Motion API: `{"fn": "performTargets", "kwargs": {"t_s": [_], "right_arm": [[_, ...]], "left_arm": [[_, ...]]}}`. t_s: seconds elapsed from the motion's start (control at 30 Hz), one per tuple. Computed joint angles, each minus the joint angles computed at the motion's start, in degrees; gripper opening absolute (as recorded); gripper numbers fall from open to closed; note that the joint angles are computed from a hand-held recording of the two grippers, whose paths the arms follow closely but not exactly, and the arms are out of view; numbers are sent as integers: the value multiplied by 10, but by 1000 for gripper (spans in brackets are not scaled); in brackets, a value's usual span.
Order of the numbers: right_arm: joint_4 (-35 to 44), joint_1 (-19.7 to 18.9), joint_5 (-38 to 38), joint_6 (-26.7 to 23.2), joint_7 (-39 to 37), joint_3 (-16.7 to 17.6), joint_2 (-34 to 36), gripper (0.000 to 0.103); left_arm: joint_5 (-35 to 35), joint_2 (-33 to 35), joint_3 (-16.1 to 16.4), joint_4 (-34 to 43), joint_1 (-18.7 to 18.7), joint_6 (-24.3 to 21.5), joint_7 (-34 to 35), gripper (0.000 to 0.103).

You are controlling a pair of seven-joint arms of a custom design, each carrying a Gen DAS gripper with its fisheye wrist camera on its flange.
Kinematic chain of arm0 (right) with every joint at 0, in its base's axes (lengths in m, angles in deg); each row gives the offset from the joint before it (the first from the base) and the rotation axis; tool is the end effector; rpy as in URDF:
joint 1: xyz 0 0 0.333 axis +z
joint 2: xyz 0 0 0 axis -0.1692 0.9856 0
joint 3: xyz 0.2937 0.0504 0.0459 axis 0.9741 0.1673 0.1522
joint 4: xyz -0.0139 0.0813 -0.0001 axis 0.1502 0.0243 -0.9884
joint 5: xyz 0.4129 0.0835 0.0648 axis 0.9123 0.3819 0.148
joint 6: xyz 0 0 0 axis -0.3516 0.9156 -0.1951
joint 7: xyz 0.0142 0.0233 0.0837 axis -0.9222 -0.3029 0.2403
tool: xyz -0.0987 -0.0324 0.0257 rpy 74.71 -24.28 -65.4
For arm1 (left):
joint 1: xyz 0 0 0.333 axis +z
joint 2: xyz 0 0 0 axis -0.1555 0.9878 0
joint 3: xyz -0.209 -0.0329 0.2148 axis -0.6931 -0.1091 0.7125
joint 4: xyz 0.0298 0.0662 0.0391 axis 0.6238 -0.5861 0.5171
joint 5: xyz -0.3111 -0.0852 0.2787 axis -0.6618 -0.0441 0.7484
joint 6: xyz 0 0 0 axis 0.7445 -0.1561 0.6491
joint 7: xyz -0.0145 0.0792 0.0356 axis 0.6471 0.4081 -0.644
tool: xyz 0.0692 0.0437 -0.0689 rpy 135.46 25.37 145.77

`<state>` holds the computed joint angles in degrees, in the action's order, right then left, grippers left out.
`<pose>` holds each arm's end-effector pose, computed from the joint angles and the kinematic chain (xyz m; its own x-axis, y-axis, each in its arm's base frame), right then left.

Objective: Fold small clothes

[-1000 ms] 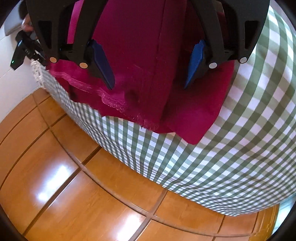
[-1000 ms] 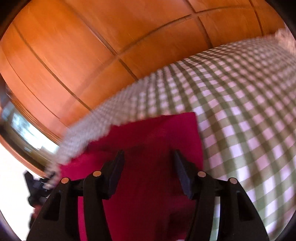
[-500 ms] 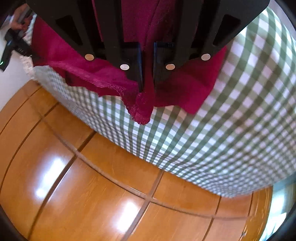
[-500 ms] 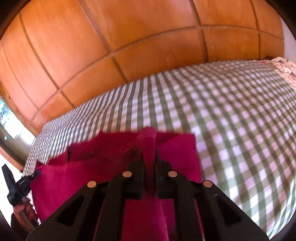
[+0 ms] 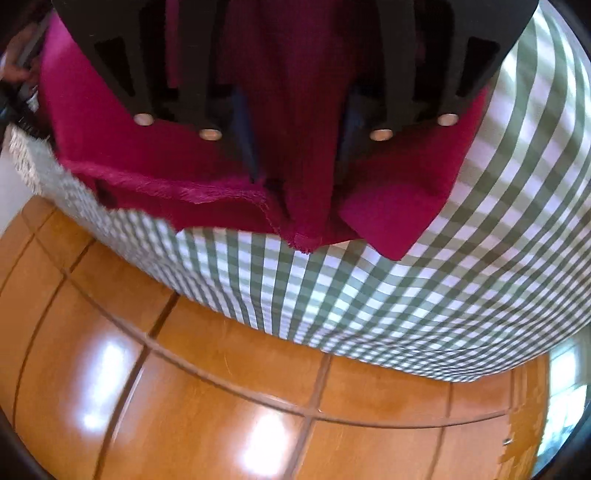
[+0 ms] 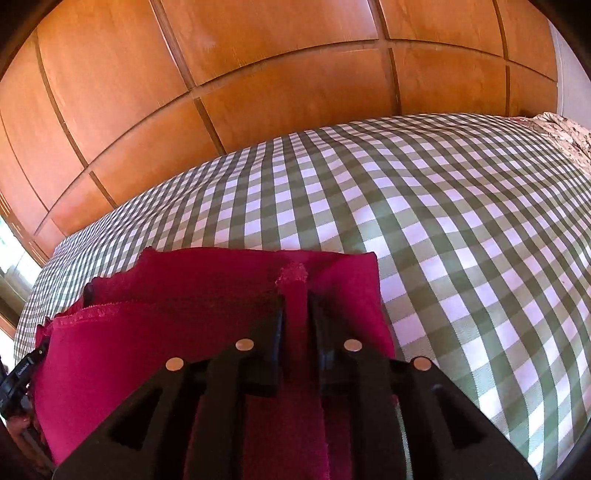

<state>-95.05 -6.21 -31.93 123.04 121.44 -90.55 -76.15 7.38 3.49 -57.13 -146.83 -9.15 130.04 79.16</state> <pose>0.6561 0.0237 0.4928 0.3549 -0.8900 -0.2864 -0.7203 -0.0650 -0.6906 0.4131 -0.0904 0.5142 0.5369 -0.7869 0.3042 -0.4316 -0.5660 -0.7024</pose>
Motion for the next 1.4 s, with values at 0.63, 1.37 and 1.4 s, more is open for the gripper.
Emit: {"fn": "performTargets", "kwargs": {"t_s": [0.63, 1.37, 1.4], "right_arm": [[-17, -1, 34, 1, -19, -3, -13, 16], [-91, 33, 101, 61, -120, -11, -110, 47], [-92, 36, 99, 33, -128, -14, -117, 45]], "left_arm": [[-57, 279, -2, 274, -107, -96, 294, 35], [-91, 276, 3, 222, -75, 32, 280, 35], [-91, 275, 3, 221, -75, 33, 279, 35]]}}
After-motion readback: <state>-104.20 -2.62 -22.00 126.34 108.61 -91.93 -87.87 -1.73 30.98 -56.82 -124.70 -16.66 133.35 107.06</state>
